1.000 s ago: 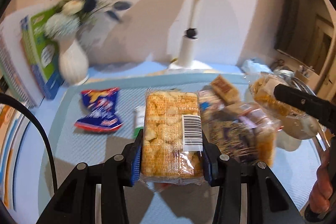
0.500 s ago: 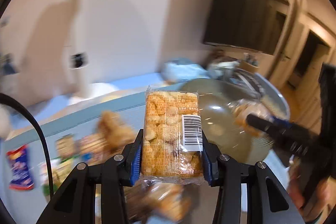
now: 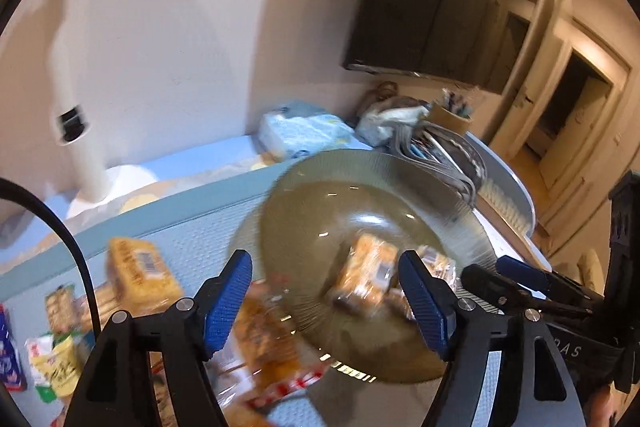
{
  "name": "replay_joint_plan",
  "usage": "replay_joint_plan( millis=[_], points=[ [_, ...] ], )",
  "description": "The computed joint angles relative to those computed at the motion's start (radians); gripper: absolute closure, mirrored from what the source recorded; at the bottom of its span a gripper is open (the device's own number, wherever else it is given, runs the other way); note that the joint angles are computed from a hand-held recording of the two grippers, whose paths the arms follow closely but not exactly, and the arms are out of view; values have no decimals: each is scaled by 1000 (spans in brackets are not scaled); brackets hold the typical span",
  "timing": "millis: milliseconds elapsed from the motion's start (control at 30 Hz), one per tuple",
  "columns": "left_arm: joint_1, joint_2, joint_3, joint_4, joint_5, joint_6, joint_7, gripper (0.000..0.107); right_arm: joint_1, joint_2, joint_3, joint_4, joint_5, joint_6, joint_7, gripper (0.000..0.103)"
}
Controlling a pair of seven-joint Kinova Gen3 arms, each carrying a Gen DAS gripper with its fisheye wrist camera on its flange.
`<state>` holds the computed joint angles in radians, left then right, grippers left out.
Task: Organize snacks
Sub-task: 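Carry both packs over the amber bowl and open both tools, then grasp the red-wrapped bun with the left tool while the right tool grasps a cracker pack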
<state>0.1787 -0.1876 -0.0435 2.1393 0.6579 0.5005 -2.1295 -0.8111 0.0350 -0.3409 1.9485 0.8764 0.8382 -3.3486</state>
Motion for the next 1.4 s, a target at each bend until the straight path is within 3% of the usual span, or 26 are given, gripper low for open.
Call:
replay_joint_plan(
  millis=[233, 400, 500, 667, 733, 867, 967, 1067, 1233, 1400],
  points=[
    [-81, -201, -139, 94, -66, 66, 0, 34, -81, 38, -36, -67, 27, 11, 69, 27],
    [-172, -384, -288, 157, -193, 137, 30, 34, -208, 109, -48, -151, 86, 93, 101, 27],
    [-227, -470, -355, 186, -288, 153, 58, 34, -268, 137, -31, -159, 126, 70, 93, 27],
    [-248, -522, -555, 227, -421, 182, 57, 34, -197, 206, -153, -158, 204, 28, 52, 27],
    [-251, -521, -616, 264, -467, 146, 38, 34, -242, 221, -118, -131, 279, 9, -19, 27],
    [-188, -464, -758, 341, -490, 41, 14, 34, -423, 235, 44, -51, 442, 6, -175, 27],
    [-102, -451, -874, 377, -491, 3, -15, 34, -439, 273, 80, 4, 540, -26, -292, 27],
    [-50, -455, -897, 405, -489, -32, -12, 34, -357, 279, 21, 24, 554, -64, -332, 27],
    [17, -426, -873, 416, -468, -65, 21, 34, -358, 288, 17, 2, 488, -28, -265, 27],
    [86, -377, -874, 412, -429, -95, 33, 34, -358, 292, 35, -5, 452, -65, -232, 27]
  ],
)
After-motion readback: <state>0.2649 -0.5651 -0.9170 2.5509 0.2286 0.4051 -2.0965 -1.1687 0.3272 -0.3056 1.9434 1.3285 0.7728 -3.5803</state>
